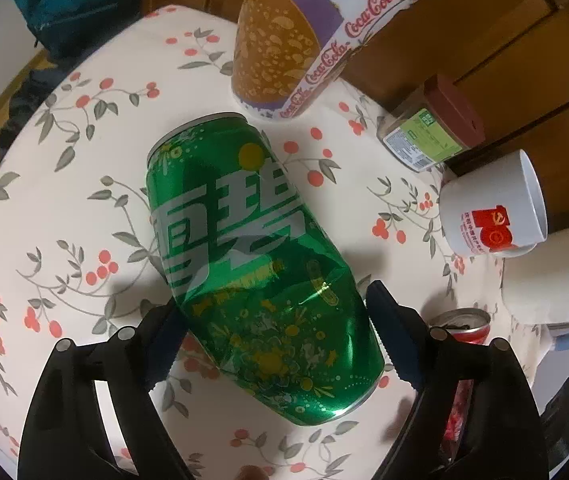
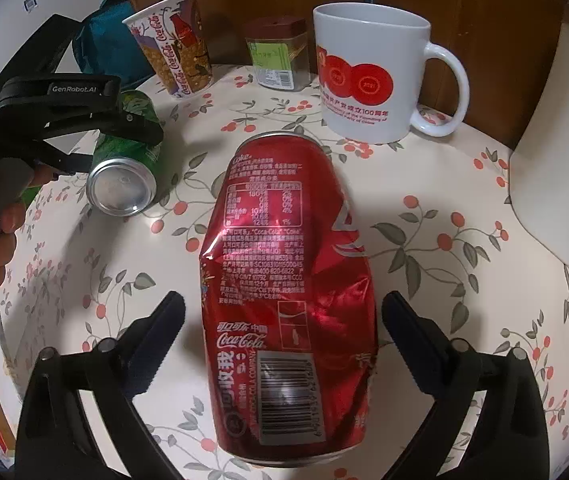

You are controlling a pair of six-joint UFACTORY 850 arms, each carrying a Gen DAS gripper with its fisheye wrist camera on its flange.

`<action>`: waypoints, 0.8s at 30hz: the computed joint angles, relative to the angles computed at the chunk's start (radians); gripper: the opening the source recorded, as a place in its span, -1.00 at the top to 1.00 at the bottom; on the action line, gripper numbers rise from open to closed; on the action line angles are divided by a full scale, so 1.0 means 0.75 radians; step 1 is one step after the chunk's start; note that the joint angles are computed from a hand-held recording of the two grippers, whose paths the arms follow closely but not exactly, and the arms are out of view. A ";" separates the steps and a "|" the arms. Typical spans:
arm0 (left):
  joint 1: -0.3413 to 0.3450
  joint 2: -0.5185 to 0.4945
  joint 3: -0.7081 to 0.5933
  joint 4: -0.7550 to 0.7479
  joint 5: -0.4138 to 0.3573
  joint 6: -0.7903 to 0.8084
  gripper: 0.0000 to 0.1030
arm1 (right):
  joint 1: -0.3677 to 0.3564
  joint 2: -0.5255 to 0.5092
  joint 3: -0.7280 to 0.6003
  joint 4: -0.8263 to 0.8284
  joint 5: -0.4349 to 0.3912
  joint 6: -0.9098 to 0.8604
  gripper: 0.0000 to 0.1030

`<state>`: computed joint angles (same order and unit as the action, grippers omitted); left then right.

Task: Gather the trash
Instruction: 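Grasp the green Sprite can with the left gripper while the right grasps the red Coca-Cola can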

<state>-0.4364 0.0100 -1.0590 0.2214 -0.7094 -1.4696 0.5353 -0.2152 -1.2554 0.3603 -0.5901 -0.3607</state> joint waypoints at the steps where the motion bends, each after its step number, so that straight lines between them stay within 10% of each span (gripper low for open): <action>1: -0.005 0.004 0.004 0.014 -0.002 0.000 -0.57 | 0.004 -0.004 -0.003 -0.019 -0.003 0.013 -0.50; 13: -0.076 0.073 0.066 0.091 0.012 0.027 0.00 | -0.005 0.070 0.080 0.035 0.063 -0.041 -0.42; 15: -0.098 0.096 0.073 0.136 -0.003 -0.009 0.51 | -0.015 0.098 0.105 0.071 0.078 -0.069 -0.42; 24: -0.140 0.156 0.124 0.092 0.021 0.026 0.55 | -0.062 0.244 0.231 0.267 0.095 -0.201 -0.42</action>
